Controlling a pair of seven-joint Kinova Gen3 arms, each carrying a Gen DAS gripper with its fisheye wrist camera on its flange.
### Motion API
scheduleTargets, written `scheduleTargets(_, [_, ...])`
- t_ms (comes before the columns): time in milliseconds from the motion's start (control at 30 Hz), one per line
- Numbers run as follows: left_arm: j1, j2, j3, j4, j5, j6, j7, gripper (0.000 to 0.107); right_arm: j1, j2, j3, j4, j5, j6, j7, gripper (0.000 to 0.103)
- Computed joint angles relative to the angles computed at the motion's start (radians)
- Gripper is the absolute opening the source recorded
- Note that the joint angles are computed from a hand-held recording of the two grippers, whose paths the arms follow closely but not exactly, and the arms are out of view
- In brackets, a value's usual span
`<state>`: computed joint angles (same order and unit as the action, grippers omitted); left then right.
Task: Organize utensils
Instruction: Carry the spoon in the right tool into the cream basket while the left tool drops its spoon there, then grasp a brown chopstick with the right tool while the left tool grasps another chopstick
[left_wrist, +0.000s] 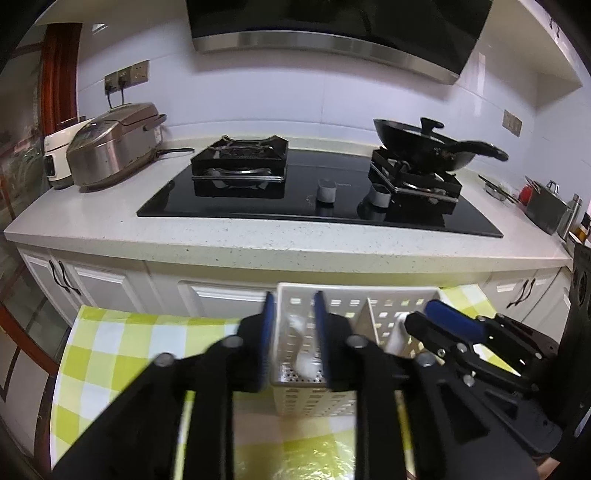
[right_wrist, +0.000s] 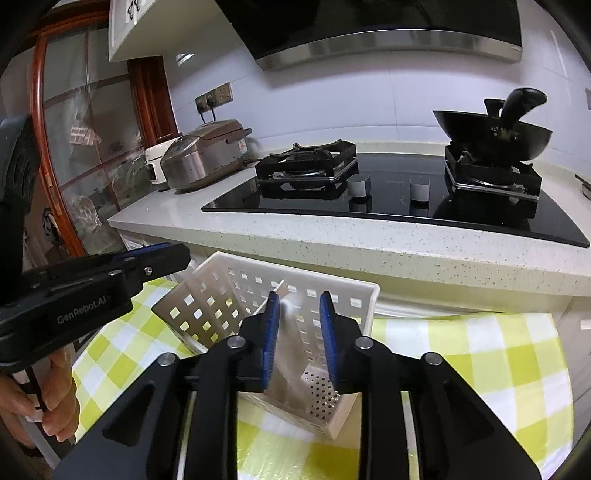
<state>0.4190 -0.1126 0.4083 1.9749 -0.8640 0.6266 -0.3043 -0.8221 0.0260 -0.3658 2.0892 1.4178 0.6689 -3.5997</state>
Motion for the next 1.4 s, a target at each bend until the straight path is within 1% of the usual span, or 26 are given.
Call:
scheduleTargets(33, [-0.002, -0.011, 0.002, 0.006, -0.012, 0.002, 0.013, 0.032, -0.004, -0.006, -0.003, 0.003, 0.008, 0.01, -0.007, 0.041])
scheduleTargets(133, [-0.008, -0.041, 0.026, 0.007, -0.029, 0.04, 0.027, 0.032, -0.02, -0.027, -0.022, -0.003, -0.012, 0.066, 0.035, 0.041])
scheduleTargets(200, [-0.014, -0.07, 0.047, 0.008, -0.029, 0.069, 0.034, 0.036, -0.031, -0.051, -0.039, -0.002, -0.036, 0.103, 0.058, 0.041])
scheduleTargets(267, [-0.031, -0.11, 0.09, 0.014, -0.037, 0.118, 0.057, 0.052, -0.036, -0.077, -0.055, 0.0, -0.063, 0.124, 0.077, 0.041])
scheduleTargets(333, [-0.052, -0.148, 0.146, 0.02, -0.047, 0.177, 0.079, 0.059, -0.043, -0.113, -0.083, 0.012, -0.086, 0.15, 0.085, 0.041])
scheduleTargets(367, [-0.059, -0.166, 0.169, 0.023, -0.042, 0.2, 0.078, 0.061, -0.047, -0.13, -0.1, 0.015, -0.106, 0.168, 0.098, 0.041])
scheduleTargets(400, [-0.064, -0.181, 0.184, 0.024, -0.029, 0.215, 0.068, 0.062, -0.049, -0.141, -0.117, 0.015, -0.122, 0.186, 0.107, 0.041])
scheduleTargets(500, [-0.078, -0.241, 0.251, 0.039, 0.015, 0.272, 0.058, 0.07, -0.067, -0.174, -0.184, 0.028, -0.171, 0.261, 0.105, 0.041])
scheduleTargets(567, [-0.099, -0.282, 0.305, 0.055, 0.035, 0.298, 0.068, 0.082, -0.08, -0.186, -0.231, 0.038, -0.192, 0.314, 0.087, 0.041])
scheduleTargets(600, [-0.11, -0.3, 0.328, 0.062, 0.048, 0.307, 0.071, 0.085, -0.091, -0.191, -0.257, 0.044, -0.208, 0.345, 0.076, 0.041])
scheduleTargets(667, [-0.126, -0.356, 0.373, 0.087, 0.08, 0.316, 0.086, 0.095, -0.112, -0.195, -0.299, 0.058, -0.234, 0.395, 0.052, 0.041])
scheduleTargets(733, [-0.149, -0.409, 0.42, 0.11, 0.116, 0.327, 0.095, 0.099, -0.139, -0.193, -0.34, 0.072, -0.264, 0.447, 0.019, 0.041])
scheduleTargets(833, [-0.181, -0.473, 0.479, 0.135, 0.179, 0.347, 0.086, 0.099, -0.18, -0.191, -0.373, 0.098, -0.314, 0.486, -0.038, 0.041])
scheduleTargets(900, [-0.179, -0.512, 0.487, 0.155, 0.231, 0.345, 0.08, 0.099, -0.205, -0.183, -0.387, 0.115, -0.337, 0.5, -0.077, 0.041])
scheduleTargets(1000, [-0.17, -0.543, 0.482, 0.179, 0.307, 0.34, 0.058, 0.099, -0.244, -0.169, -0.392, 0.143, -0.372, 0.5, -0.128, 0.041])
scheduleTargets(1067, [-0.183, -0.56, 0.502, 0.198, 0.353, 0.341, 0.047, 0.099, -0.267, -0.157, -0.388, 0.161, -0.386, 0.486, -0.156, 0.041])
scheduleTargets(1133, [-0.204, -0.574, 0.531, 0.216, 0.395, 0.343, 0.035, 0.099, -0.296, -0.13, -0.388, 0.176, -0.399, 0.492, -0.184, 0.041])
scheduleTargets(1233, [-0.229, -0.582, 0.559, 0.244, 0.454, 0.328, 0.013, 0.099, -0.329, -0.108, -0.35, 0.193, -0.408, 0.452, -0.199, 0.041])
scheduleTargets(1300, [-0.236, -0.568, 0.573, 0.26, 0.495, 0.318, -0.014, 0.099, -0.346, -0.089, -0.331, 0.206, -0.412, 0.426, -0.208, 0.041])
scheduleTargets(1400, [-0.249, -0.559, 0.582, 0.284, 0.55, 0.294, -0.047, 0.099, -0.365, -0.065, -0.296, 0.215, -0.419, 0.385, -0.196, 0.041])
